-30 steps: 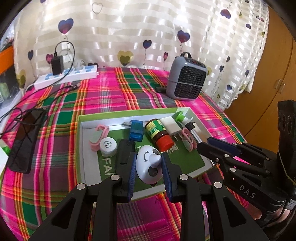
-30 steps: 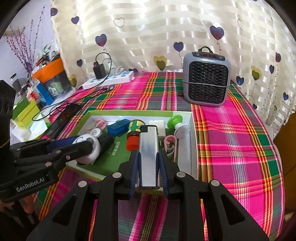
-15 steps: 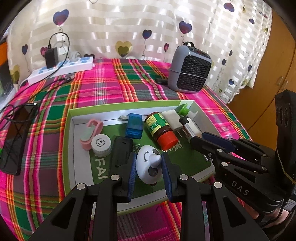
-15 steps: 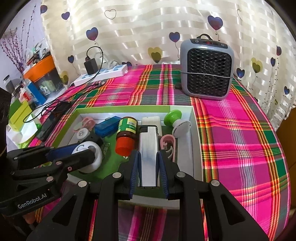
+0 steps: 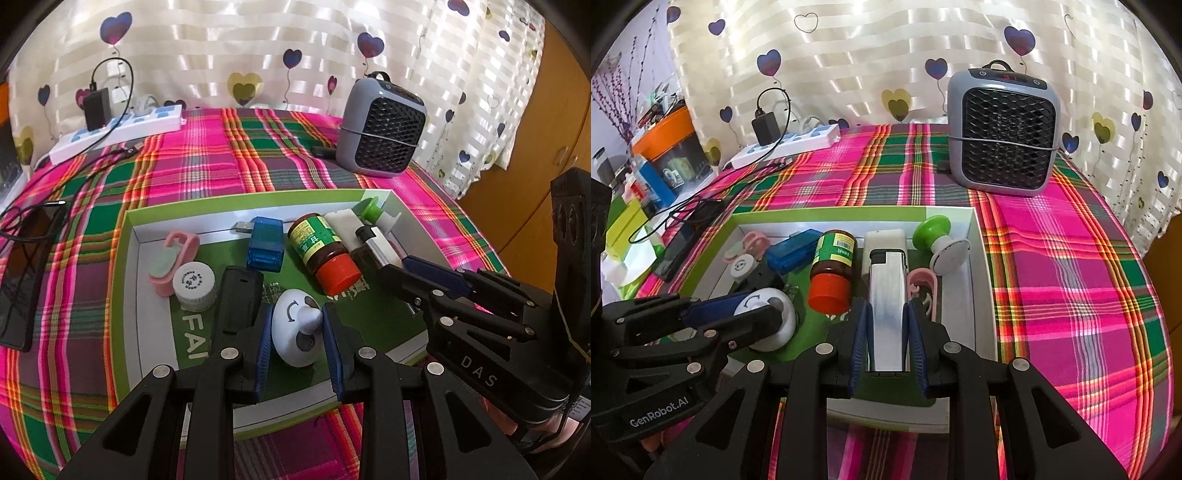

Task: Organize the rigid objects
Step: 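Lower the white object into the box with the left tool while the right tool lowers the bar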

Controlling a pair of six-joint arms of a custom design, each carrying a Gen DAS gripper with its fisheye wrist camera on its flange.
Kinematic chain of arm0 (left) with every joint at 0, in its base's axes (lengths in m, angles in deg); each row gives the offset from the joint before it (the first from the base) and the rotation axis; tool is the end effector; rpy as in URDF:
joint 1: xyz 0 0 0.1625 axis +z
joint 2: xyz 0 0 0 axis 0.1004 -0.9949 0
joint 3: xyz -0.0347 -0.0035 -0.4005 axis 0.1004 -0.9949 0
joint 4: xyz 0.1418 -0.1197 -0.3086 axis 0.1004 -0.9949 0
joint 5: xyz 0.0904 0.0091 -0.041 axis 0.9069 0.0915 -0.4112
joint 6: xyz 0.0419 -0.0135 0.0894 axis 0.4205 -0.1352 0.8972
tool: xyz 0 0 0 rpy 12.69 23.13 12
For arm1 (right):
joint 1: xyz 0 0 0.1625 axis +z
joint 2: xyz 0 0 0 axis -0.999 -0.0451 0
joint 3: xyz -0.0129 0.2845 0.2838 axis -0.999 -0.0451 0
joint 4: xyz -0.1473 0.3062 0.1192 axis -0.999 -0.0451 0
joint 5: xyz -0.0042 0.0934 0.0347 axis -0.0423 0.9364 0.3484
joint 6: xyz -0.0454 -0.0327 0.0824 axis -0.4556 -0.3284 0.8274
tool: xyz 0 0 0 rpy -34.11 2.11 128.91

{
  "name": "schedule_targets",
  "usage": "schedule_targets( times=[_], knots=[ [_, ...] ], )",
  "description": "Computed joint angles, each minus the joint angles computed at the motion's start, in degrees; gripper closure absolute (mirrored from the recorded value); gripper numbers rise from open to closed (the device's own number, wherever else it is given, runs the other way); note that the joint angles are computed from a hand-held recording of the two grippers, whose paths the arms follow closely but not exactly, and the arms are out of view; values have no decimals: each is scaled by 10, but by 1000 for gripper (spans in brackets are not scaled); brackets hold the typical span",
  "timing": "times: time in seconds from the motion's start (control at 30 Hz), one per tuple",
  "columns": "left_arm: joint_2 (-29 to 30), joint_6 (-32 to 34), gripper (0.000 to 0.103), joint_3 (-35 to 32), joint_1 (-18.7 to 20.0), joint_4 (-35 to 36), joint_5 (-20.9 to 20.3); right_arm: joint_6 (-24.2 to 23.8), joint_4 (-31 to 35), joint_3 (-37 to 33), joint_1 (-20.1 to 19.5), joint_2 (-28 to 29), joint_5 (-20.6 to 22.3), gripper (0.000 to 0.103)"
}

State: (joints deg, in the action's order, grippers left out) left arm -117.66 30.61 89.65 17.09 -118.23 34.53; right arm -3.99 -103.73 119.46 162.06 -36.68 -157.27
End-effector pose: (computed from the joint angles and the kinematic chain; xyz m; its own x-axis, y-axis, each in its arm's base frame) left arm -0.3414 -0.3647 -0.0400 -0.8318 0.1075 -0.5446 0.4037 0.7906 -0.4605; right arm 0.0252 -0.3770 0.2565 -0.7392 -0.3706 0.5624 -0.6200 0.7006 -0.3532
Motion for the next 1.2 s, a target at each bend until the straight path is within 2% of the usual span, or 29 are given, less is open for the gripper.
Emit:
schedule_targets(
  times=[0.67, 1.2],
  knots=[
    [3, 2, 77, -2, 1, 0, -1, 2, 4, -1, -9, -1, 17, 79],
    [6, -4, 71, -7, 1, 18, -1, 8, 0, 2, -7, 0, 18, 79]
  ],
)
